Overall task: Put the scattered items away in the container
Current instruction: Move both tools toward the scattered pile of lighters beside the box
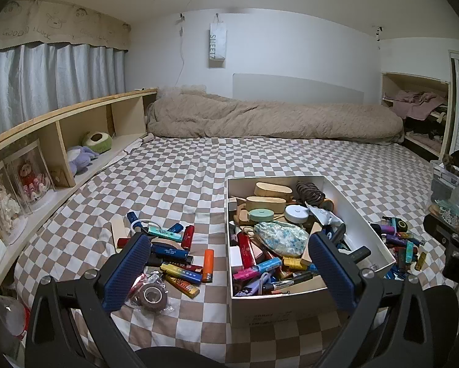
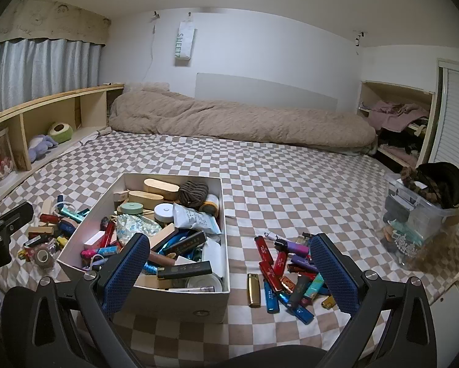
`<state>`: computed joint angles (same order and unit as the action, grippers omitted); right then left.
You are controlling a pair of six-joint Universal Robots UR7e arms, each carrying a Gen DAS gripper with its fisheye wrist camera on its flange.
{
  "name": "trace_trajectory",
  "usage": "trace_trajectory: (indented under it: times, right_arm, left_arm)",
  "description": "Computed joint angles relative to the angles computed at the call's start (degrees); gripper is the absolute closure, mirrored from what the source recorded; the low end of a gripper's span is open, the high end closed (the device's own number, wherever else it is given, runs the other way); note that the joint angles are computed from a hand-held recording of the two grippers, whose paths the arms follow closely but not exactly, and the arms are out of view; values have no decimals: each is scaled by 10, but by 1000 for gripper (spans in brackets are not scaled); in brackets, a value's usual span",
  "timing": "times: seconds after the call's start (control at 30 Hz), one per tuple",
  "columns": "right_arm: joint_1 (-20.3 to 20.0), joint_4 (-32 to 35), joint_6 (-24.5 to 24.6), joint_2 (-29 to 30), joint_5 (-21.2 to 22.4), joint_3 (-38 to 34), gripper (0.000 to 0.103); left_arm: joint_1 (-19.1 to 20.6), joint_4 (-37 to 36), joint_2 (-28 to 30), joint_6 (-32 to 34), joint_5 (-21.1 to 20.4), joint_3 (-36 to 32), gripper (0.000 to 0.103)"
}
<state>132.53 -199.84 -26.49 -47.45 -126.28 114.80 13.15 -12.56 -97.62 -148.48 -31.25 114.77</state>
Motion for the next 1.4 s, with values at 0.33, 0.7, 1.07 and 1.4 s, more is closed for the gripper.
trace_trajectory:
  times: [0.33, 0.7, 1.07, 1.4]
  right_arm:
    - [0, 1, -4, 2, -1, -2, 0]
    - [-3, -26, -33, 15, -13, -19, 0]
    - [-26, -23, -24, 16, -30, -34, 0]
    - [-47, -38, -38, 19, -55, -47, 0]
  left_arm:
    - [-1, -3, -7, 3, 0, 4, 0]
    - [0, 36, -12, -24, -9, -4, 0]
    - [15, 72, -31, -52, -27, -6, 0]
    - [22, 105, -62, -69, -44, -4, 0]
